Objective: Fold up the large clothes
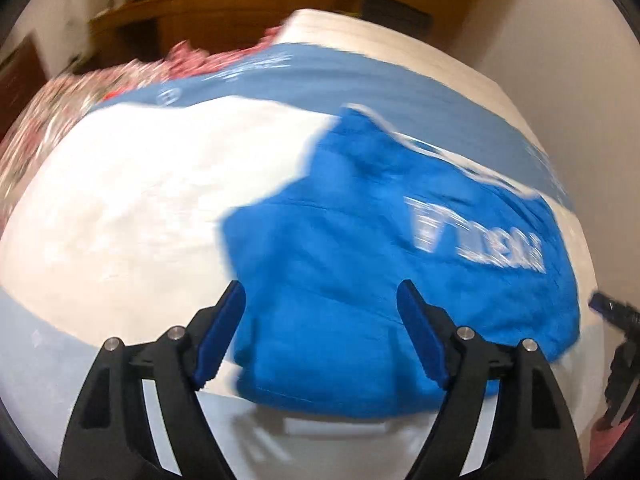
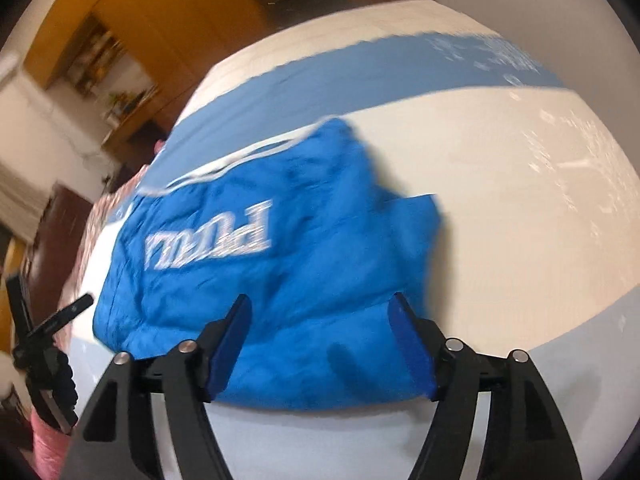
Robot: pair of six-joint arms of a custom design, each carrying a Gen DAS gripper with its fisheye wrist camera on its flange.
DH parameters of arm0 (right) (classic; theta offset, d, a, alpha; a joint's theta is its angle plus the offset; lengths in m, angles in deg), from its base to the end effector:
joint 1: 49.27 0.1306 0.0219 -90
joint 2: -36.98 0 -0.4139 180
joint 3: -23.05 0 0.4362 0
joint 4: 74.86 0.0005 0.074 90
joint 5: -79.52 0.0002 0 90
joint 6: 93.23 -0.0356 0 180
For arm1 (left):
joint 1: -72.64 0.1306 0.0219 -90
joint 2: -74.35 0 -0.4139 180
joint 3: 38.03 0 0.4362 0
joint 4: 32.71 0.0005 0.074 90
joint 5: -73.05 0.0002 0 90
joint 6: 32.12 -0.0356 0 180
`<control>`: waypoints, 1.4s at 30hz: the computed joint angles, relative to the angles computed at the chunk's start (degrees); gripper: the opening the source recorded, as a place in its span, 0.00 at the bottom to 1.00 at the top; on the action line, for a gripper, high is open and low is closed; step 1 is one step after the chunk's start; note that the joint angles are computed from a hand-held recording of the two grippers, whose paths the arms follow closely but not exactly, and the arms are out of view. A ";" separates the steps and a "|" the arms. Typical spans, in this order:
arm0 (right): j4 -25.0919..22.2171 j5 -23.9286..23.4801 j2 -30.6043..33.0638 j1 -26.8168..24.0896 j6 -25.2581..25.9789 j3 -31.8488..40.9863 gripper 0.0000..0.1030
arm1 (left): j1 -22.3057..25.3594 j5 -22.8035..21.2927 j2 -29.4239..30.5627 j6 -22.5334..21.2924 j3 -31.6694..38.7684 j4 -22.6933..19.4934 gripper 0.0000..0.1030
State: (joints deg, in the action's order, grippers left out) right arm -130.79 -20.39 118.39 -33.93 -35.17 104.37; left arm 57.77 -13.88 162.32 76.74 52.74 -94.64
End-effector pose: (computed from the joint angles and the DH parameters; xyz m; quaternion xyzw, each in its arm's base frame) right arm 0.4393 0.1263 0.4486 0.1126 0.9464 0.1924 0.2336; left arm 0.4816 -0.1304 0.4714 -0.0264 0.9633 -0.1019 0.2471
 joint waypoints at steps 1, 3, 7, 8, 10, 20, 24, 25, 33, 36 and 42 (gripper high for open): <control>0.27 -2.07 0.65 -1.08 0.09 0.04 0.75 | 1.18 1.70 0.80 0.17 0.43 -0.09 0.75; 1.06 -8.80 2.64 -4.29 0.02 -0.50 0.77 | 3.31 6.18 2.28 0.51 0.56 -0.17 0.75; 3.08 -16.74 5.92 -7.18 -1.14 -1.69 0.80 | 4.50 11.89 3.60 1.37 -0.36 1.94 0.76; 3.76 -18.36 6.73 -7.53 -1.14 -1.76 0.82 | 4.64 12.71 4.14 1.69 -0.38 2.32 0.76; 3.49 -18.98 8.06 -7.85 -0.45 -1.26 0.82 | 4.59 13.96 5.42 2.50 -0.32 2.94 0.77; 4.81 -24.01 12.39 -8.14 1.07 0.79 0.51 | 3.24 14.19 11.18 4.47 3.83 2.87 0.57; 6.04 -25.19 10.29 -8.12 0.89 0.02 0.25 | 2.33 13.28 9.02 5.50 3.29 4.45 0.21; 6.00 -25.09 9.59 -8.04 0.94 -0.07 0.22 | 1.90 12.52 8.25 5.75 3.25 4.59 0.19; 3.18 -23.07 1.50 -5.75 2.29 0.71 0.19 | 0.25 11.81 1.87 5.34 3.29 3.66 0.15; 1.65 -22.49 -2.34 -4.86 2.52 0.28 0.19 | -0.20 11.94 -1.94 4.53 2.13 2.42 0.15; -2.57 -20.82 -10.54 -1.83 1.84 -2.41 0.19 | -0.09 12.66 -8.78 3.67 -1.63 0.20 0.15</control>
